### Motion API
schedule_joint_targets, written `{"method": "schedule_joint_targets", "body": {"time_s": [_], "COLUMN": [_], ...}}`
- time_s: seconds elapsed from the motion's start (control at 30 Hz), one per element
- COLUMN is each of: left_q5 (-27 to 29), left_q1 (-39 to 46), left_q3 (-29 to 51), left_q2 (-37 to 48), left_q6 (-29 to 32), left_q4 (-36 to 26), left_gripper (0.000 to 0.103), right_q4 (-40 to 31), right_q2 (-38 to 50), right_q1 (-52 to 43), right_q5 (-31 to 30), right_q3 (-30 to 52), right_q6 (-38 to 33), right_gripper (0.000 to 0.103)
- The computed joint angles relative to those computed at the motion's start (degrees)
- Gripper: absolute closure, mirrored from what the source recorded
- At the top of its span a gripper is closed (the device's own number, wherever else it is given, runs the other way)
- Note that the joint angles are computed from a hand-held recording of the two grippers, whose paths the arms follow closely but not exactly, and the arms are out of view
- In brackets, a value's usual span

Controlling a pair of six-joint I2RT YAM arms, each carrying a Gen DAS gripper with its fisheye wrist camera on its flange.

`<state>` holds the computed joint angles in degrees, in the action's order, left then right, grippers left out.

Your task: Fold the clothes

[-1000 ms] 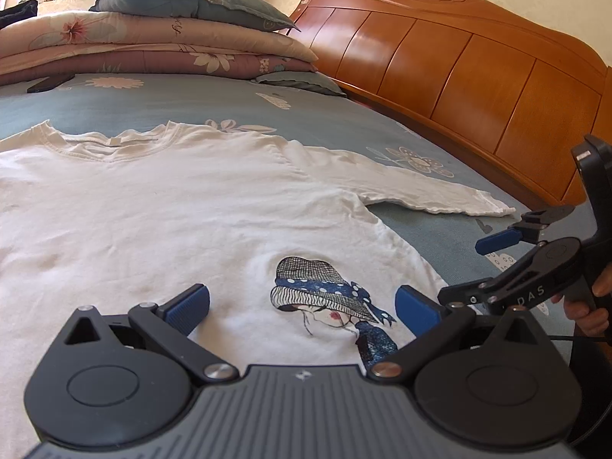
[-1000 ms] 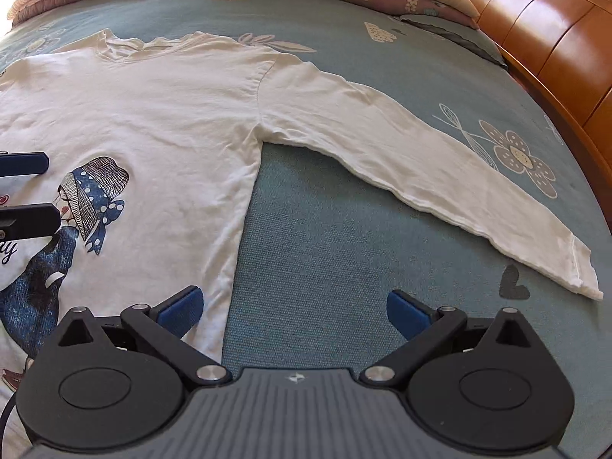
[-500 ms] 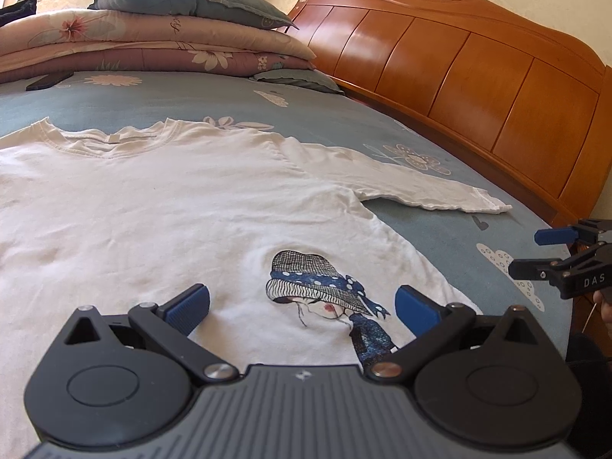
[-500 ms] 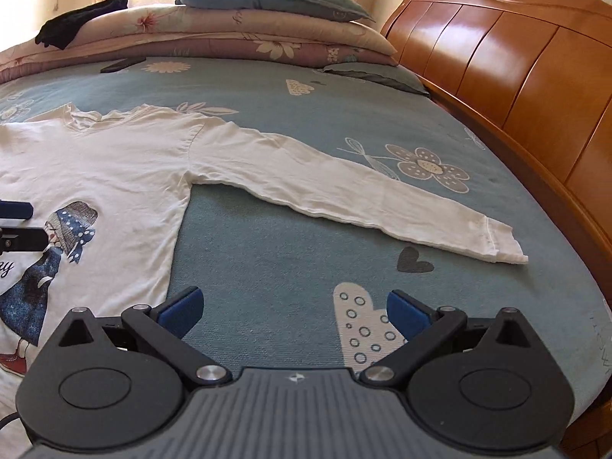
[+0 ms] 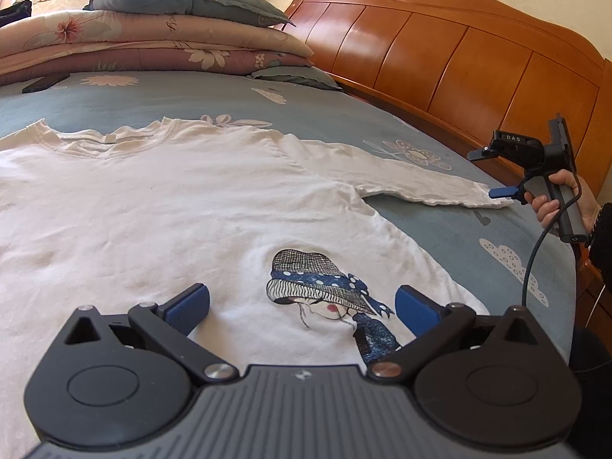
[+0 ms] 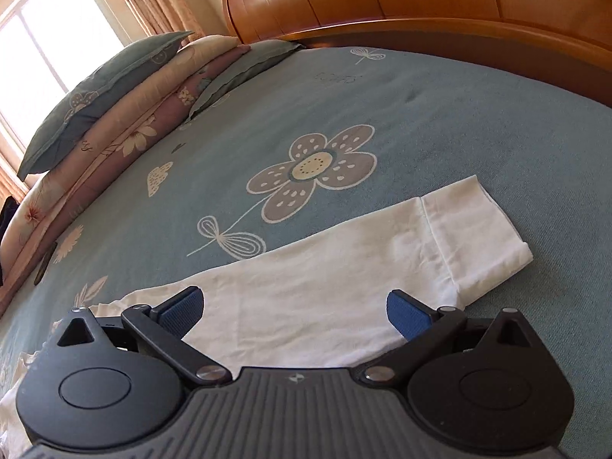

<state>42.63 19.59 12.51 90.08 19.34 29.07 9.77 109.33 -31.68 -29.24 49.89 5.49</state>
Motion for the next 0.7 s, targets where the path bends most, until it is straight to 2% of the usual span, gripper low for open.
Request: {"method": "schedule_joint_targets", "body": {"time_s": [0.03, 0.1, 0.2, 0.27, 0.37, 0.5, 0.7], "left_q5": [0.1, 0.3, 0.4, 0.5, 0.8, 1.1, 1.3], "left_q1": [0.1, 0.2, 0.4, 0.4, 0.6, 0.7, 0.9], "left_q3": [0.0, 0.1, 0.1, 0.1, 0.2, 0.3, 0.5], "left_q2": [0.0, 0.0, 0.0, 0.2, 0.6, 0.9, 0.9], "left_q6": [0.0, 0.1, 0.2, 0.2, 0.2, 0.2, 0.2], "left_q4": [-0.1, -0.3, -0.3, -0.1, 0.0, 0.1, -0.2], "left_gripper": [0.001, 0.001, 0.001, 0.001, 0.001, 0.001, 0.001], "right_q4": [-0.3, 5.3, 1.8, -0.3, 3.1, 1.5, -2.7], "right_q2": [1.0, 0.1, -3.3, -5.7, -8.4, -5.1, 6.6], "right_q1": [0.1, -0.1, 1.2, 2.0, 3.5, 6.4, 11.5], "right_q5": [0.3, 0.6, 4.0, 4.1, 3.2, 0.3, 2.7], "right_q3": [0.1, -4.7, -6.7, -6.9, -7.5, -1.6, 10.3], "right_q6": [-0.3, -2.5, -5.7, -5.8, -3.2, -0.2, 2.6], "right_gripper": [0.0, 0.0, 0.0, 0.0, 0.0, 0.0, 0.0]}}
